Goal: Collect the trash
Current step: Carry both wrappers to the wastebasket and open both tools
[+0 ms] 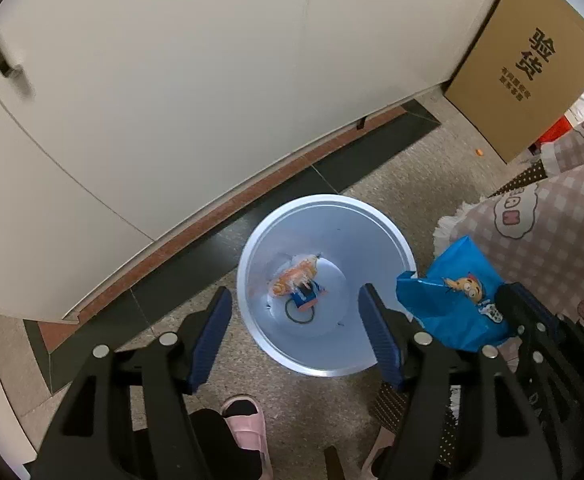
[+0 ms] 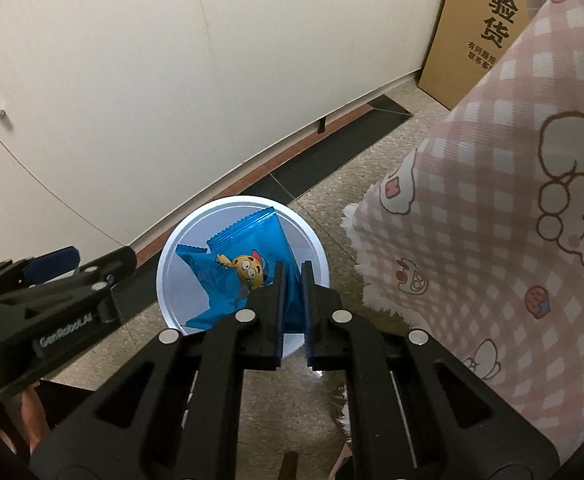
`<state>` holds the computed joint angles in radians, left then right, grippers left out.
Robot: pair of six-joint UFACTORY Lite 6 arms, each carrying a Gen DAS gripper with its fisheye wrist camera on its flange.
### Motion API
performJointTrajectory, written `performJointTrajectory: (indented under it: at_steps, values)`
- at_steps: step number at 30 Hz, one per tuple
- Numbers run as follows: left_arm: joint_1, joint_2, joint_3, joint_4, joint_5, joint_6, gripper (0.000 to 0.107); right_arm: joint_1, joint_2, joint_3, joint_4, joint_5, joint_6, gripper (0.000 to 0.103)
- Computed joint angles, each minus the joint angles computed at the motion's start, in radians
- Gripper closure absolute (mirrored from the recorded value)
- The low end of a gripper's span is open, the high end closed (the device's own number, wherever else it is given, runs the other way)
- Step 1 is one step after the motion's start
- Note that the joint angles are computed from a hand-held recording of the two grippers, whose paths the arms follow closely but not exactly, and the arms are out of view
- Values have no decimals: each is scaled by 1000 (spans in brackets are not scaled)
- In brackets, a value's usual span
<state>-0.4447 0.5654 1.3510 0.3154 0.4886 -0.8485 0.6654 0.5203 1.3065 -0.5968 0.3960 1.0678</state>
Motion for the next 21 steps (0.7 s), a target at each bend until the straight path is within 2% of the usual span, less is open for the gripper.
performJointTrajectory:
  at_steps: [10,11,13,15,16,21]
  values:
    - [18,-102,-79,70,12,-77,40,-29,70,65,-11,-78,-13,94]
    - [19,-111,-83,80,15,-88,39,-27,75,72,-14,-76,-12,92]
    - [22,-122,-87,91,21,-95,39,-27,91,87,-10,-88,-17,81]
    - [22,-133,-90,108,31,-107,39,-26,88,84,-30,-94,11,57]
    - [26,-146,-98,107,33,-101,39,-29,70,63,-52,-117,45,54]
    - [24,-208,-126,102,41,-108,39,-7,-15,32,-52,-81,54,54]
